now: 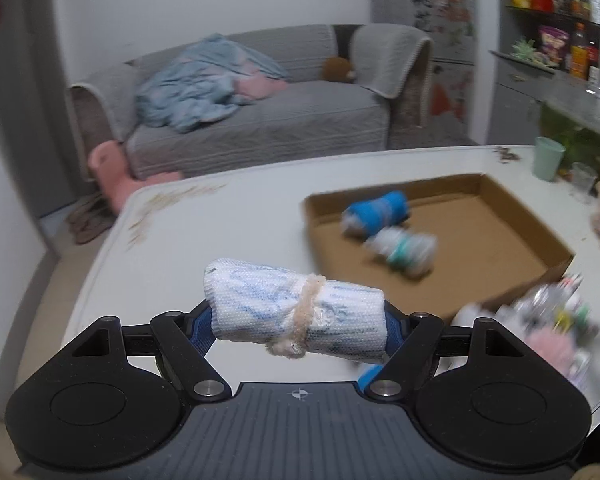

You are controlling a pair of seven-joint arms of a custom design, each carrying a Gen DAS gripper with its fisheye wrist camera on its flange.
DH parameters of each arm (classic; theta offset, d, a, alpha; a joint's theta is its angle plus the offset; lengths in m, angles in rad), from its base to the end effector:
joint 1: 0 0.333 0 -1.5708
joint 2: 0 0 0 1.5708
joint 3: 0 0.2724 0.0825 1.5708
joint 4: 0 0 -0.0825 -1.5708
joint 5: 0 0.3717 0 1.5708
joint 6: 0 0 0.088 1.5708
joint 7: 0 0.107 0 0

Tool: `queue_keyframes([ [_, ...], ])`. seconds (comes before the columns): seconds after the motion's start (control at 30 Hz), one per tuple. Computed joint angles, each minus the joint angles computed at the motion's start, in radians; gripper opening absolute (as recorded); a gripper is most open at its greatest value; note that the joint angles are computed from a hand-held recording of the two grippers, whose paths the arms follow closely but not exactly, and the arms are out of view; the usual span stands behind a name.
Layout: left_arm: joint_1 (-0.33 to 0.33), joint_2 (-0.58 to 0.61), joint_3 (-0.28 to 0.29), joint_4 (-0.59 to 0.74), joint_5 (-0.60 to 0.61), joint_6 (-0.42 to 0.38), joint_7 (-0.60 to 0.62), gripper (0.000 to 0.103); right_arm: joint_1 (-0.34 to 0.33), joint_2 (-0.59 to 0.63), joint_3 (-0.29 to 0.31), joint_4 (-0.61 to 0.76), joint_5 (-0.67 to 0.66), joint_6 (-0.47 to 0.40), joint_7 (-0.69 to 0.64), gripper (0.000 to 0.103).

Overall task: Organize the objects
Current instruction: 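Carry both rolls into the box and open both tools to release them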

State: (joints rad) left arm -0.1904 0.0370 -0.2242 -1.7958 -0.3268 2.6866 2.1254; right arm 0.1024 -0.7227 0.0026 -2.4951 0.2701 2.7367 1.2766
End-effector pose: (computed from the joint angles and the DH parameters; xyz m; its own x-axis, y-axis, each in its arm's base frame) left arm 0.5640 -0.2347 0.5804 -0.6317 -0.7685 -0.1016 -0.4416 0.4644 -0.7676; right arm 0.3990 0.0319 0.6082 0.2151 -0.9764 -0.0197 -0.5468 -0.1037 -0.8308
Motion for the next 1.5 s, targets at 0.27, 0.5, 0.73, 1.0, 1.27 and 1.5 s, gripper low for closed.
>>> queue_keyframes([
  [0.27,-0.063,0.263,-0.067,0.328,0.18,-0.128,-0.057,0.08,0.066,0.301,-0.066,0.285,0.07,-0.006,-0.123,0.027],
  [0.5,-0.095,0.403,-0.095,0.449,0.244,-0.197,-0.095,0.08,0.037,0.448,-0.057,0.404,0.092,-0.064,-0.162,0.027],
  [0.73,-0.123,0.51,-0.104,0.563,0.265,-0.266,-0.14,0.08,0.004,0.515,-0.047,0.447,0.081,-0.096,-0.155,0.028],
  [1.0,-0.163,0.581,-0.078,0.641,0.326,-0.273,-0.19,0.081,-0.007,0.542,-0.046,0.458,0.09,-0.119,-0.156,0.028],
  [1.27,-0.212,0.65,-0.005,0.73,0.476,-0.256,-0.3,0.081,-0.01,0.599,-0.04,0.51,0.076,-0.144,-0.154,0.028],
  [1.5,-0.23,0.769,0.004,0.938,0.496,-0.368,-0.31,0.081,-0.01,0.745,-0.029,0.685,0.054,-0.229,-0.161,0.028],
])
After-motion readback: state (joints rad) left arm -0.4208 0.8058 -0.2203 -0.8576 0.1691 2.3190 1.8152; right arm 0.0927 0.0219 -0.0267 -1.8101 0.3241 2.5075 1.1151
